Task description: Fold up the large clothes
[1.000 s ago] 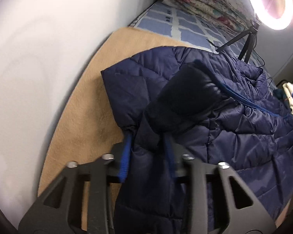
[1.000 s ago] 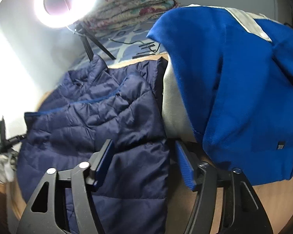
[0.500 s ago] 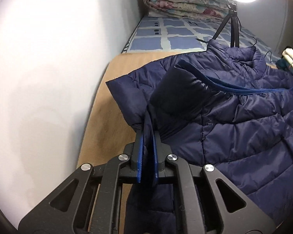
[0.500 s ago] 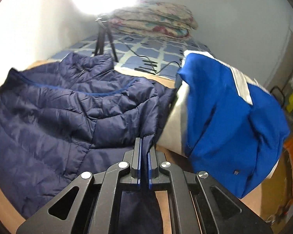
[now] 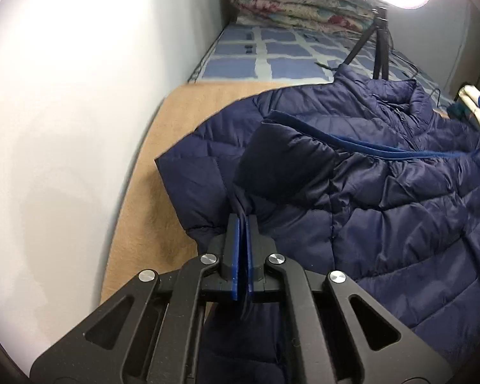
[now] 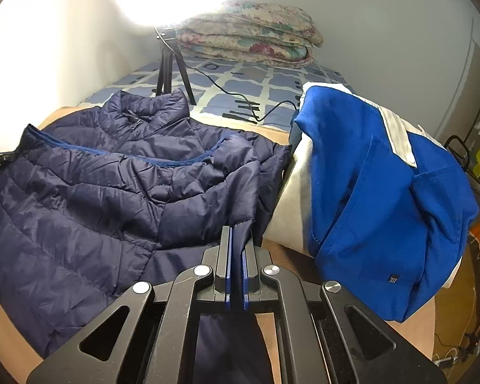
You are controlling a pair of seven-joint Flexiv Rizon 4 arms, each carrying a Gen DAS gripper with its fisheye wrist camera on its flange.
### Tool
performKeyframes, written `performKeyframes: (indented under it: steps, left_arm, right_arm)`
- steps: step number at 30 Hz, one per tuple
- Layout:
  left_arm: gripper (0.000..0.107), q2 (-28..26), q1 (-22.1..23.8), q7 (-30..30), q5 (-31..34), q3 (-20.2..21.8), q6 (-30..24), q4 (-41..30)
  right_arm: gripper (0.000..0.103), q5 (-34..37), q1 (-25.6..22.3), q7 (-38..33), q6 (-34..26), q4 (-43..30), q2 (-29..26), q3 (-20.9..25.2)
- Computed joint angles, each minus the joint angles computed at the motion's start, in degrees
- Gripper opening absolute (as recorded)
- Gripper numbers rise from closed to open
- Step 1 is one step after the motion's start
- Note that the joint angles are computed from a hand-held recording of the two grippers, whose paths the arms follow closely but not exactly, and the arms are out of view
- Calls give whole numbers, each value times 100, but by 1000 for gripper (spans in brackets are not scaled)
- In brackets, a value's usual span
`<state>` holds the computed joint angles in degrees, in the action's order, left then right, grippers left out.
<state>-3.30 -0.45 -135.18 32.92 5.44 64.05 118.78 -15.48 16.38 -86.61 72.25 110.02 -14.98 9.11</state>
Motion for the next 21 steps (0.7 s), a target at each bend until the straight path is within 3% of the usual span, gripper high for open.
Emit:
performKeyframes:
  steps: [4, 7, 12, 14, 18, 20, 21]
  left_arm:
    - [0, 348, -73, -452, 627, -42, -153, -13]
    - [0, 524, 47, -548, 709, -119, -141, -35]
    - [0, 435, 187, -754, 1010, -310, -461, -530]
    - [0, 285, 186, -887, 1165, -325, -562, -809]
    - [0, -137, 107, -1345, 1510, -229, -842, -1476]
    - [0, -412, 89, -1418, 1441, -120, -820, -1731]
    - [0, -567, 76, -1283, 1324, -84, -837, -1834]
  right_arm:
    - [3, -262, 56, 154, 280, 203, 155, -106]
    - [2, -667, 135, 447, 594, 349, 259, -284]
    - [2, -1754, 360, 1342, 1051, 344, 185, -781]
    - [2, -2271, 518, 1899, 1184, 188, 17, -1098]
    - [0, -3863, 1074, 3685, 1514, -156, -331, -2246]
    - [0, -3875, 887, 3963, 1422, -480, -590, -2095]
    - [0, -3321, 714, 3588, 1189, -657, -733, -1739]
